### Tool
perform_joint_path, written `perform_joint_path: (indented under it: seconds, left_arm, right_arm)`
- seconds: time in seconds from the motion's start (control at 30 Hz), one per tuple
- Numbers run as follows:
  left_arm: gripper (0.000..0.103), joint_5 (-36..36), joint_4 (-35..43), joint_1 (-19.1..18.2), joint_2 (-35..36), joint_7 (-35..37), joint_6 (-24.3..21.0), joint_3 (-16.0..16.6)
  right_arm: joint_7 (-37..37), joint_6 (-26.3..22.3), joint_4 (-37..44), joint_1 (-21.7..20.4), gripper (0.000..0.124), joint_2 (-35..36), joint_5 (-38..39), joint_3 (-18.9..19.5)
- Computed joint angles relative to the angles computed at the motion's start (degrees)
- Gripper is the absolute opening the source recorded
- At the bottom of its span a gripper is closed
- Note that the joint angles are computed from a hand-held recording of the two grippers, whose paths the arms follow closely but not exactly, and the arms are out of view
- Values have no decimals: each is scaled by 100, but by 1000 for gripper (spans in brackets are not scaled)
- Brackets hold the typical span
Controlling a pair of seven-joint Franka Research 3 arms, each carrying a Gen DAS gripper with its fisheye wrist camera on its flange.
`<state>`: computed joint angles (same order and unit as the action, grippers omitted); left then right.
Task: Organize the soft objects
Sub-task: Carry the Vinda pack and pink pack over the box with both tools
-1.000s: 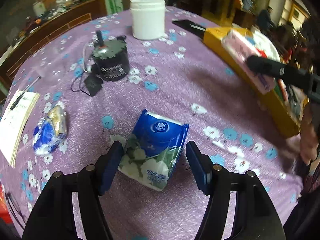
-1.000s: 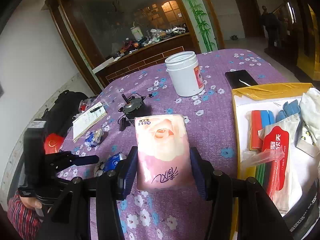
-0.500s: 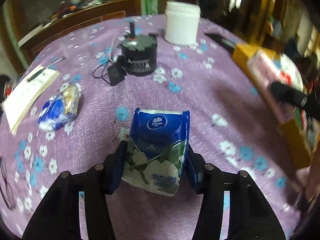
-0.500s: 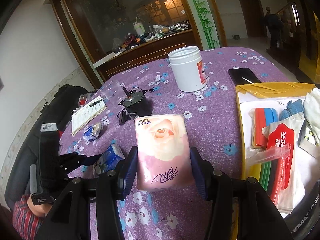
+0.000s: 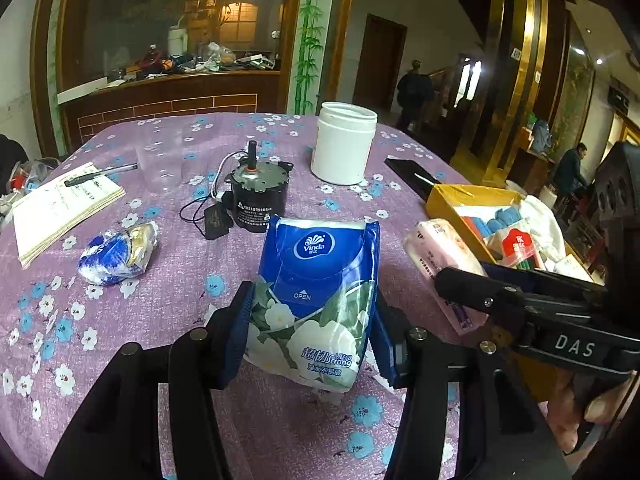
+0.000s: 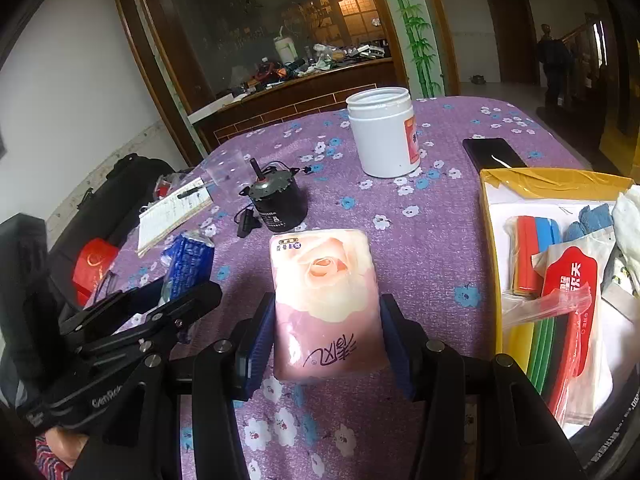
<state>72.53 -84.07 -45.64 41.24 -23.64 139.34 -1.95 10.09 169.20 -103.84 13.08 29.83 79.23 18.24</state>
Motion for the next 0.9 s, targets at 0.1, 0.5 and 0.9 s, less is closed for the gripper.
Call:
perform_joint_path:
  seconds: [0.1, 0.5, 0.9]
  left_arm:
    - [51, 161, -203, 92, -97, -362, 432, 32]
    - [51, 377, -88, -101, -69, -222, 9, 2]
    - [51, 466, 81, -142, 38, -41, -30, -21]
  right_arm:
    - [32, 40, 14, 18, 52, 28, -34, -6]
    - [-544, 244, 13, 117, 52, 77, 313, 55]
    - [-1495, 46, 50, 304, 52, -75, 1461, -253]
